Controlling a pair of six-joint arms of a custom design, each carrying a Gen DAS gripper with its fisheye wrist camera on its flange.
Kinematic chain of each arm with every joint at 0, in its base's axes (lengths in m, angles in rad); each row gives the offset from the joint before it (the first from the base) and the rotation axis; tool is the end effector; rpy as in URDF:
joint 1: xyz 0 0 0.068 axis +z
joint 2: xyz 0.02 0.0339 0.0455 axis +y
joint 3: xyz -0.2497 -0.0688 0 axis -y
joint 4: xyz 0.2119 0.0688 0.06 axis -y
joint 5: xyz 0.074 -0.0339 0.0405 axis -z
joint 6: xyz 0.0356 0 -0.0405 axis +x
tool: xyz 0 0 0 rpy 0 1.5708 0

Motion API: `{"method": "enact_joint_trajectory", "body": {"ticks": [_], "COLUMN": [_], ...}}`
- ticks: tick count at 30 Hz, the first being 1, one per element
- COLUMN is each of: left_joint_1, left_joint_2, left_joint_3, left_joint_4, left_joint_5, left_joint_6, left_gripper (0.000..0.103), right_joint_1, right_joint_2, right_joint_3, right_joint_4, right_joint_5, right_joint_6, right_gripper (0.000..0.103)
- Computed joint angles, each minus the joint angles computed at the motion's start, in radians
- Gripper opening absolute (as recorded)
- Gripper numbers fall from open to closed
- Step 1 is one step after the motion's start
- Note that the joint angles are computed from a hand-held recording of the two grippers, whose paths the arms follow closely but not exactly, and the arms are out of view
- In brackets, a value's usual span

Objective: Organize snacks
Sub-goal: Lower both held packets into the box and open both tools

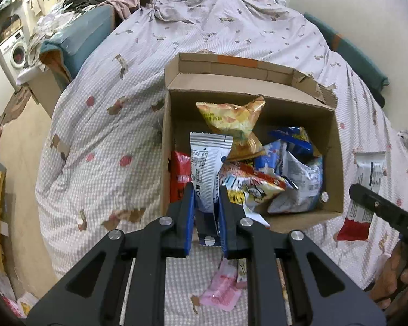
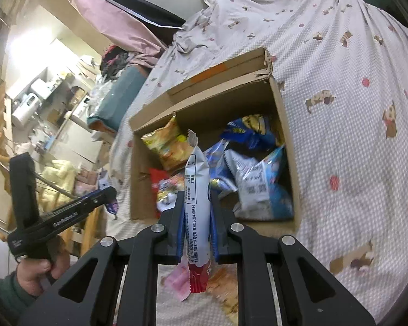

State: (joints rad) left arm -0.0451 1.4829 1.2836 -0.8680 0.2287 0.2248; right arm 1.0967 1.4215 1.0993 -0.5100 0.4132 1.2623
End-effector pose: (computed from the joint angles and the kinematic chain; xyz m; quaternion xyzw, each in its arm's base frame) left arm 0.2695 -0.0202 0.2839 0.1576 0.9496 -0.0879 0.2564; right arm 0.1381 0.2378 0.2714 0.1493 0.9035 0.2536 0.3116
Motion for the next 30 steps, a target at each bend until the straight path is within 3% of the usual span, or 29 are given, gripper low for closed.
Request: {"method": "enact_joint_trajectory", "body": {"ticks": [10, 30], "left_joint_1": [-0.091, -0.123], "left_joint_2": [0.088, 0.195], "left_joint_3": [0.039, 0.052], "left_joint_4": [0.112, 0.174], "left_joint_5": [-0.105, -0.145], "left_joint_6": [-0.024, -0.04], "left_gripper": [0.013, 0.014], "right_joint_1": [-0.143, -0.239], "right_joint_2": [0.049, 0.158], "right_joint_3": [0.01, 0.031], "right_joint_4": [0.072, 0.138], "right_joint_5": [-0.075, -0.167], "right_joint_6": [-0.115, -0.139], "right_gripper": [0.016, 0.016]}}
